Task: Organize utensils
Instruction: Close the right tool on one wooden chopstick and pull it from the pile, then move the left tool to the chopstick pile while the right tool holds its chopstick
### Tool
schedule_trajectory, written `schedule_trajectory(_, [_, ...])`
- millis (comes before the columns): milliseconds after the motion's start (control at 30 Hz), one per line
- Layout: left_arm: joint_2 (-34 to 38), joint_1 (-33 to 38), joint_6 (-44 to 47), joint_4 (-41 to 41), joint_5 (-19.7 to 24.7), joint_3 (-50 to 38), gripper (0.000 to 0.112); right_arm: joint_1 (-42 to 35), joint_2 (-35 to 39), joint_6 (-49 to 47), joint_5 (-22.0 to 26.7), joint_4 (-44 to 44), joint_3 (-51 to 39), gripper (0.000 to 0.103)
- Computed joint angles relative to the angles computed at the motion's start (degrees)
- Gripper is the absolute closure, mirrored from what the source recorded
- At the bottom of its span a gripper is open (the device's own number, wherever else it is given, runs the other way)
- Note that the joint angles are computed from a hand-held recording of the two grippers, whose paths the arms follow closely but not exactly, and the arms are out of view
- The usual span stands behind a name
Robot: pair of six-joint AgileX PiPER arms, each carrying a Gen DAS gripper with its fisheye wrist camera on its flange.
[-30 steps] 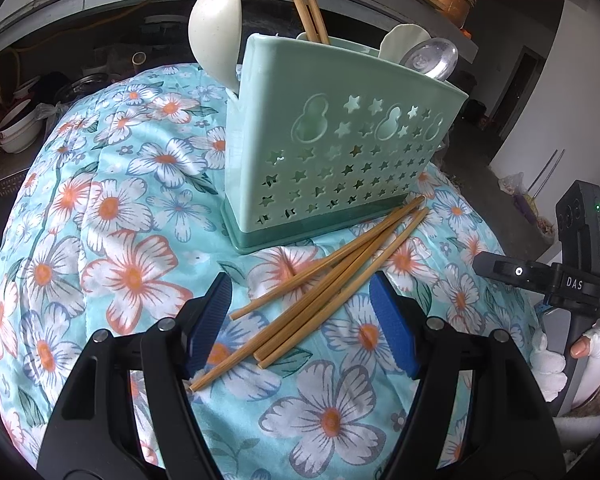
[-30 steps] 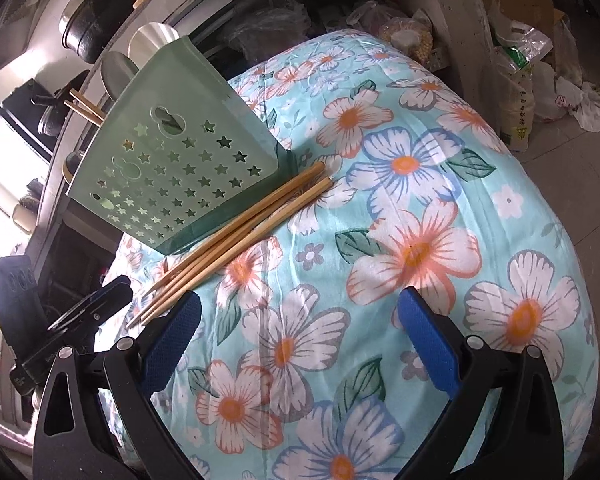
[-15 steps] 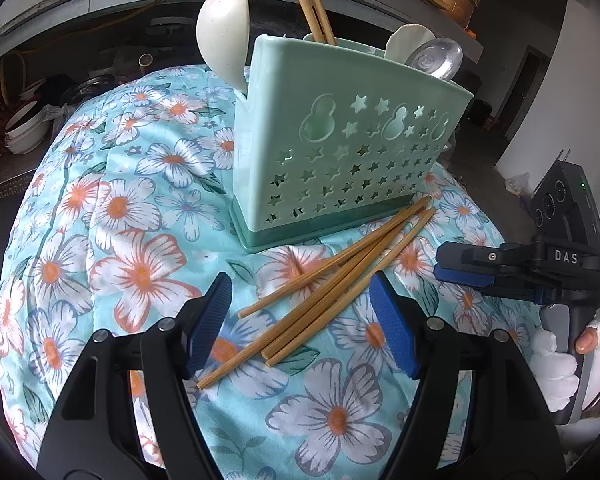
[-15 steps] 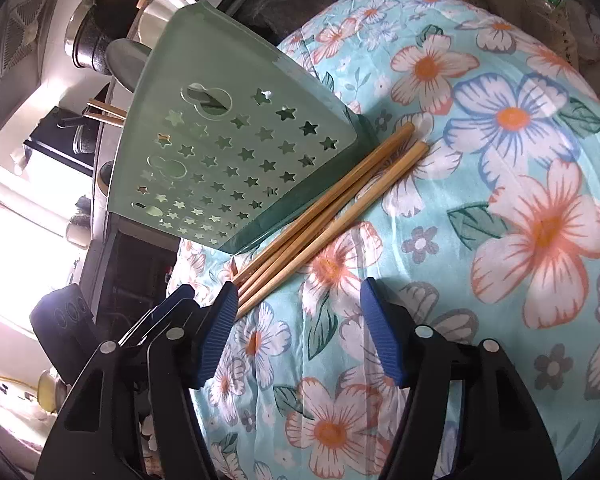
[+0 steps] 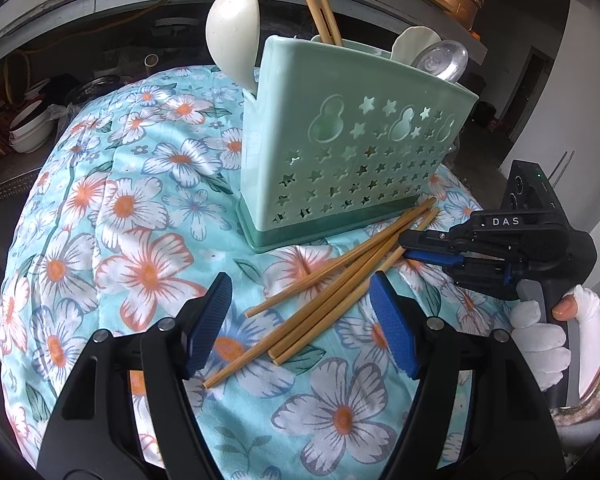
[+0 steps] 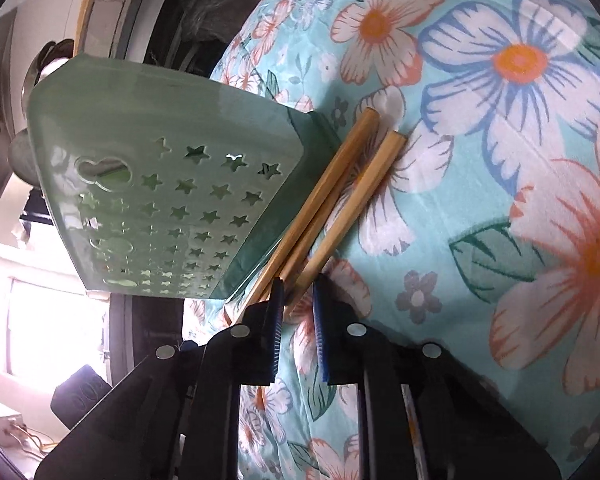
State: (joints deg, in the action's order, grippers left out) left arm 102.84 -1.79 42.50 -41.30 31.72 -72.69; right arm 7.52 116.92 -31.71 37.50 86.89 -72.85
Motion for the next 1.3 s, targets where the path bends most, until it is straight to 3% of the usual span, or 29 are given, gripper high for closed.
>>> schedule_trajectory(367, [-1.5,-0.33,0.03,-0.1,-1.32,1.88,0.045,0.2,1.23,1.56,-0.07,0.22,-1.34,0.091])
schedule_trajectory(633, [-1.77,0.02,0.17,0.24,-1.17,1.76,0.045,-2.96,-3.41,0.84,5.46,-2.93,5.25,0.091])
schedule_trajectory(767, [-0.95,-0.28,0.45,-0.06,-0.78,1.12,0.045,-3.7,-7.35,3.28,2.5,-8.48,8.08,0.09])
schedule_trajectory(900, [-0.83,-1.04,1.73,-1.06,-0.88,1.13,0.045,-1.61,-7.64,9.96,-1.9,-16.47,5.24,0.089])
schedule_trajectory(1000, [-0.81,-1.33,1.38,-0.32,-0.85,1.0,0.045,0.25,-6.78,14.77,-3.98,-21.46,2.24,0.085])
schedule_trajectory(1167, [-0.73,-1.07,0.46,0.09,-0.95,0.9,0.045,1.14,-6.41,16.72,-4.58,-21.96,0.6,0.071])
schedule_trajectory(1300, [-0.83,-1.07,0.77,-0.02,-1.05,1.18,0.045,3.25,-6.5,22.54,-7.49,-28.31,-0.55,0.07])
